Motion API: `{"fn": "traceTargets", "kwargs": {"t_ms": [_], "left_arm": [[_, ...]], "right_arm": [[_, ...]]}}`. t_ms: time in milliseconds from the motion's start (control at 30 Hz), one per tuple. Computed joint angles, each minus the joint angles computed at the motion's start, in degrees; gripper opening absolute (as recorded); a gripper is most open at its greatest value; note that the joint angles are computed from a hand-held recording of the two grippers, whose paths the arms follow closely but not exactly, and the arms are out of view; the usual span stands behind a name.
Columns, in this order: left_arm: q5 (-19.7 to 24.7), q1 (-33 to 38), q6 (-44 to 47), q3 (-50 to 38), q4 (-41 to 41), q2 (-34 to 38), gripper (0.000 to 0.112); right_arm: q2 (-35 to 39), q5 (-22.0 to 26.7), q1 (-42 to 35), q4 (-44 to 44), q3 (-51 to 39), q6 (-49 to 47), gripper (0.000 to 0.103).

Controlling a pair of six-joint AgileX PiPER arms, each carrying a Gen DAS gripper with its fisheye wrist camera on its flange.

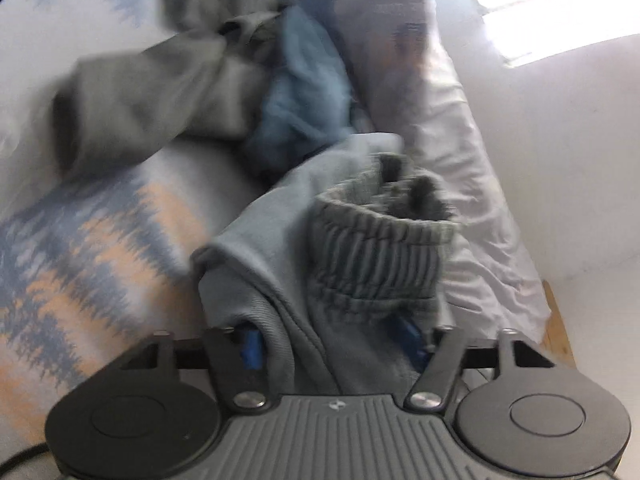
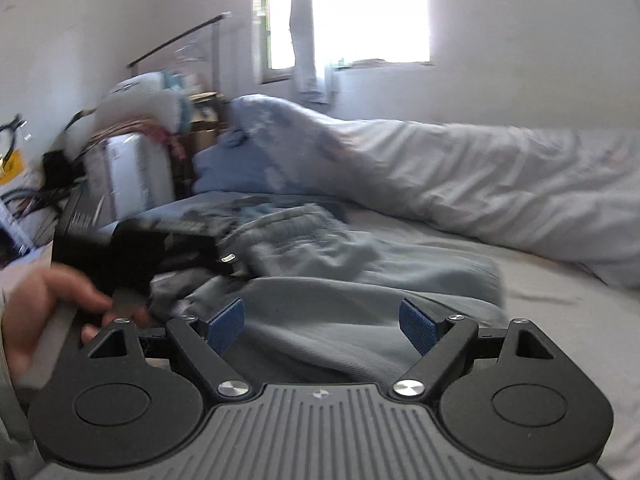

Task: Fold clothes

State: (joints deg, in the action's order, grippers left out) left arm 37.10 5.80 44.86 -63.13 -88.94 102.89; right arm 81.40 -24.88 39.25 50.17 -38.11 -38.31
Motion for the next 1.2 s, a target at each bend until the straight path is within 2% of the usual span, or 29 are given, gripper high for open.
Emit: {"fn": "traceTargets", "kwargs": {"t_ms": [67,167,267,367,500,700,800,867,1000,1033,1067,1133,1167,1200], "left_arm": [[3.48,1.19,2.44,-1.28,-0.34,-0.41,0.054],[6.02,1.9,2.63,-3.22,0.25,0.52,0.053],[7.77,2.7,1.26,-4.37,1.37,1.84,0.052],[11.49,4.13,-0.56,-6.88,3.12,3.16,0.052],[14.11,5.18,-1.07,-8.61,4.99,3.7,0.052],[14.72,5.24,-0.87,-9.11,5.27,3.8,0.052],[15.19,4.81,-0.64,-9.87,4.26,4.22,0.052],[15.48,4.52,-0.52,-10.52,4.72,4.25,0.052],[16.62,4.78,0.2,-10.63,5.1,4.25,0.052],[16.89,5.02,0.11,-10.66,5.46,4.38,0.052],[17.31,5.32,-0.37,-10.92,5.9,4.8,0.053],[18.31,5.99,-0.59,-11.12,5.93,5.62,0.053],[19.22,6.64,0.89,-10.38,4.84,5.65,0.053],[20.12,7.26,2.34,-9.74,3.96,5.44,0.055]], "right_arm": [[3.76,-2.17,3.42,4.67,-2.74,-6.49,0.086],[10.27,-7.55,8.72,15.03,-7.6,-20.84,0.086],[16.62,-13.81,12.67,20.44,-12.16,-31.9,0.086],[23.1,-19.83,15.22,22.69,-16.75,-40.62,0.086],[29.05,-20.74,15.52,25.73,-21.75,-47.2,0.086],[37.2,-24.76,16.48,31.02,-30.13,-53.54,0.09],[39.29,-24.9,16.3,33.31,-32.76,-56.87,0.092],[40.05,-25.31,16.35,33.05,-33.16,-56.62,0.095],[40.21,-23.95,15.23,31.34,-32.54,-55.1,0.093],[40.26,-24.15,15.15,31.14,-32.5,-54.89,0.085],[40.21,-25.45,15.35,31.17,-32.23,-54.56,0.063],[39.83,-26.17,14.89,31.68,-32.14,-52.55,0.032],[39.6,-26.43,14.63,31.95,-32.08,-51.55,0.028],[38.03,-24.4,13.82,31.8,-31.14,-49.73,0.027]]}}
